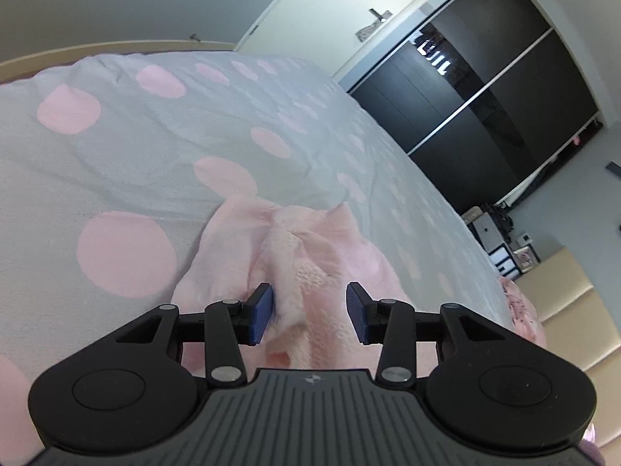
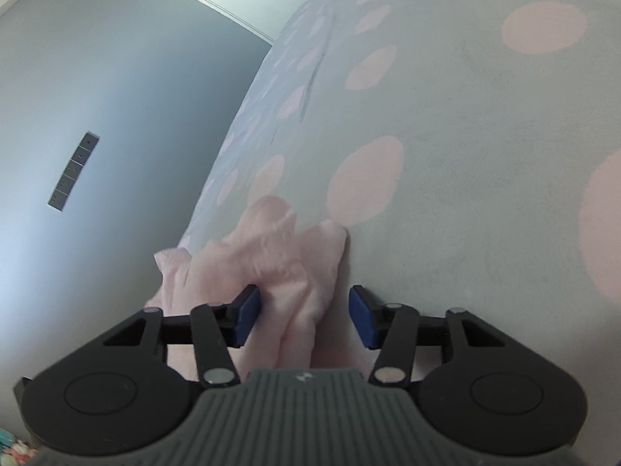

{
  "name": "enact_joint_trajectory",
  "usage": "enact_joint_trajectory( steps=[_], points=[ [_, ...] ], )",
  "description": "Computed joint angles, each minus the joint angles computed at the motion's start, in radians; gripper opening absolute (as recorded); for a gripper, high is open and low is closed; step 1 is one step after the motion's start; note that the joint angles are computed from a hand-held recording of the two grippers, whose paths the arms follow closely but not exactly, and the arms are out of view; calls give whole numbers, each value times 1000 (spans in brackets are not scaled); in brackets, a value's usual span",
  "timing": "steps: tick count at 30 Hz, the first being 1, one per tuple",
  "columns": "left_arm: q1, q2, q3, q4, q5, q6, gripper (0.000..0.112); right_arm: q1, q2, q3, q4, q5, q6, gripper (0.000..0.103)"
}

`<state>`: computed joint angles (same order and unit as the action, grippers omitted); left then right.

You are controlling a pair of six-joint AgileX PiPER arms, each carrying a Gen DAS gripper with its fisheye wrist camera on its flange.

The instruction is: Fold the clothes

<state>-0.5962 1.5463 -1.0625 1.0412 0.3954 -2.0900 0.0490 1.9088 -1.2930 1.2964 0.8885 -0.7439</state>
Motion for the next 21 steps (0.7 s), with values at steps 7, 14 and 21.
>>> enact_joint_trajectory(
  steps=[7, 14, 21],
  points=[
    [43, 71, -26, -123, 63, 138, 32, 35, 13, -88, -22, -35, -111, 5],
    [16, 22, -2, -139, 177, 169, 32, 74, 11, -116, -187, -151, -20, 27],
    [-69, -60, -60, -79, 329, 178, 32, 41, -75, -120, -250, -185, -78, 31]
  ],
)
